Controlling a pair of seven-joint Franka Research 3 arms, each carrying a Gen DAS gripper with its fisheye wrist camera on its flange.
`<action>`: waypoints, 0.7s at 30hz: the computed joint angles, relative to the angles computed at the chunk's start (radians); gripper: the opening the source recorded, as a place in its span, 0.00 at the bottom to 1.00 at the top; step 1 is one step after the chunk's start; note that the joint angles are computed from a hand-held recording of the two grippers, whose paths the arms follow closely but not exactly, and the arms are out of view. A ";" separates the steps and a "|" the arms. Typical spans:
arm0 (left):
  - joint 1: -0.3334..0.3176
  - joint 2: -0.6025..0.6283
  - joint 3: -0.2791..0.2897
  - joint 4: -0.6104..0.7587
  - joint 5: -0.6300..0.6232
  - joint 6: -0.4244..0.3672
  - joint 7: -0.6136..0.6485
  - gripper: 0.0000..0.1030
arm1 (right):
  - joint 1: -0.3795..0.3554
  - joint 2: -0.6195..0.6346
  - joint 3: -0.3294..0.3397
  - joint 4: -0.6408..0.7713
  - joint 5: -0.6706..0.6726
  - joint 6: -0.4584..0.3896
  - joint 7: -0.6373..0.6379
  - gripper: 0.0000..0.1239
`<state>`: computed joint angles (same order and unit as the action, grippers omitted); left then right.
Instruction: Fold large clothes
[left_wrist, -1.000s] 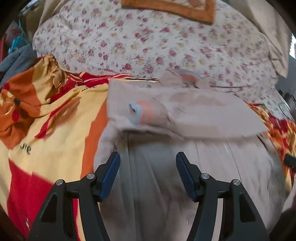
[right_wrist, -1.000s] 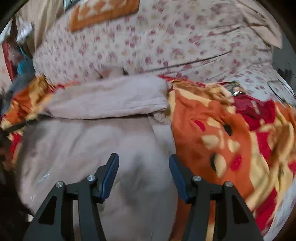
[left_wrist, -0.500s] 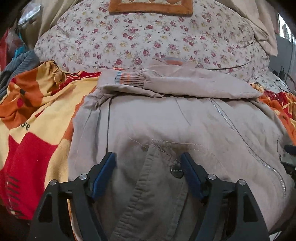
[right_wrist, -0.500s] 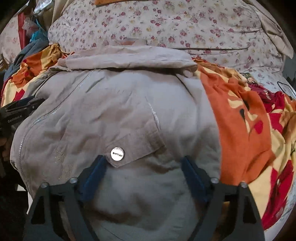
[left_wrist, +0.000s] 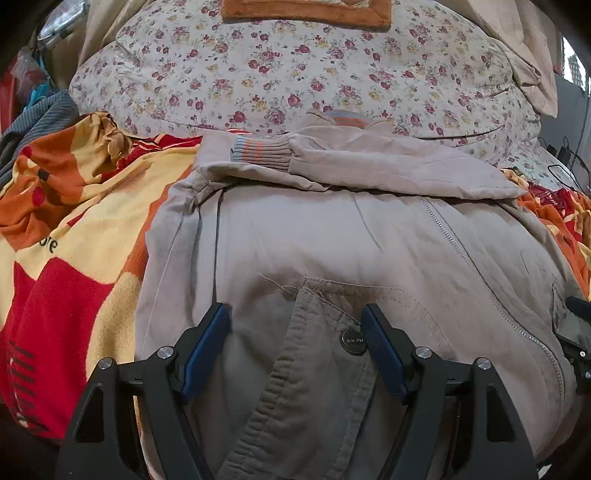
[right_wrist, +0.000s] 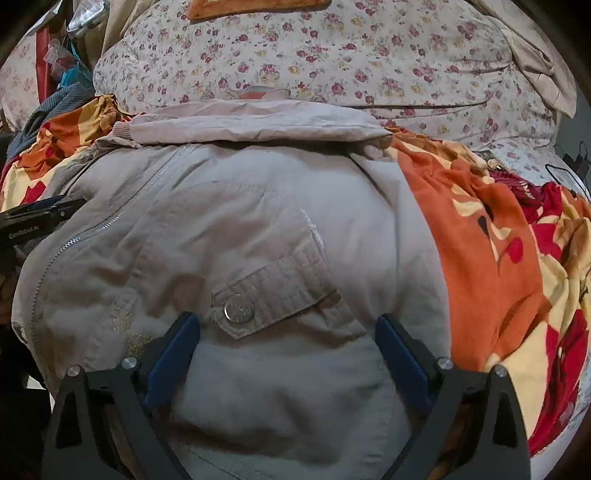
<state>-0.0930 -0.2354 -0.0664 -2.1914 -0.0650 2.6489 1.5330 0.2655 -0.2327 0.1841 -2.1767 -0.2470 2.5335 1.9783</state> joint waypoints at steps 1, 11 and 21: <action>-0.001 0.001 0.001 0.000 -0.003 0.003 0.002 0.65 | -0.001 0.003 0.001 0.003 -0.003 0.000 0.004 0.81; 0.004 -0.001 -0.007 -0.010 0.020 0.022 -0.012 0.66 | 0.000 0.012 -0.001 0.007 -0.005 0.007 0.005 0.83; 0.011 0.028 -0.018 0.056 0.060 -0.082 -0.062 0.68 | 0.009 0.027 -0.001 0.039 -0.018 -0.047 0.022 0.83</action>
<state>-0.0819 -0.2072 -0.0849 -2.1354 -0.0047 2.5668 1.4708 0.2748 -0.2062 0.1834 -2.1374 -0.2645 2.4865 2.0000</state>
